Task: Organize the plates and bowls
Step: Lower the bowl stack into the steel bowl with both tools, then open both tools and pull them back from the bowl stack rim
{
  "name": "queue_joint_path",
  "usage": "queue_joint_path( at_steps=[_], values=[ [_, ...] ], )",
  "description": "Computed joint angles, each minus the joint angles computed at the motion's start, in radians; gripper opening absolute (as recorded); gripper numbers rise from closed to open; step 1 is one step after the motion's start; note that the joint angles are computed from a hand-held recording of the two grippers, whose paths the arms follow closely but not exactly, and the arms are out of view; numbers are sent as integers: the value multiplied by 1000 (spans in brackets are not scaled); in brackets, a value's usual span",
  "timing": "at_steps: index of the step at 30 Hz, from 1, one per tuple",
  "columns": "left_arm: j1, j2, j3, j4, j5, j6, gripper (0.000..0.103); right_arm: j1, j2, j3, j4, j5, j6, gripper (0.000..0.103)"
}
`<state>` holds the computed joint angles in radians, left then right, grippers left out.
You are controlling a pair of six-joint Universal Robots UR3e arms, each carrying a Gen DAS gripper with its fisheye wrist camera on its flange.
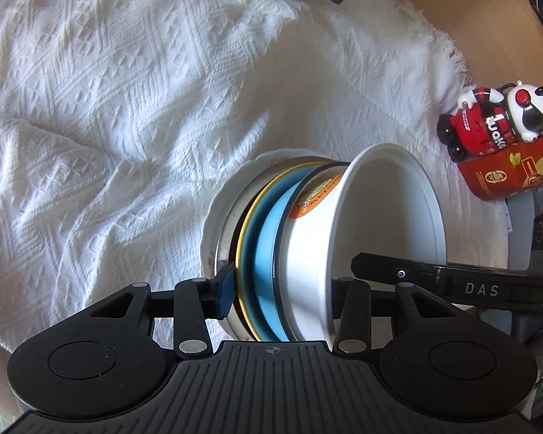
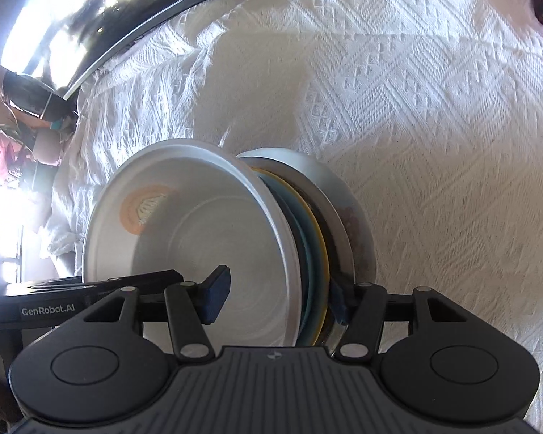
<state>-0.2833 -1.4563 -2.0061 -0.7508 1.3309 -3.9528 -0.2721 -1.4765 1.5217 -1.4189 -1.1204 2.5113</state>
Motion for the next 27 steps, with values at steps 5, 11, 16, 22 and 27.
queue_joint_path(
  at_steps=[5,11,16,22,27],
  values=[
    [21,72,-19,-9,21,3,41,-24,-86,32,-21,25,-56,58],
    [0,66,55,-42,61,6,37,-34,-106,14,-12,58,-91,58],
    [-50,32,102,-62,106,-5,34,-36,-141,49,-21,36,-101,58],
    [-41,70,81,-63,97,-15,31,-64,-211,93,-31,37,-142,58],
    [5,138,30,-34,59,-18,31,-87,-221,76,5,80,-145,57]
  ],
)
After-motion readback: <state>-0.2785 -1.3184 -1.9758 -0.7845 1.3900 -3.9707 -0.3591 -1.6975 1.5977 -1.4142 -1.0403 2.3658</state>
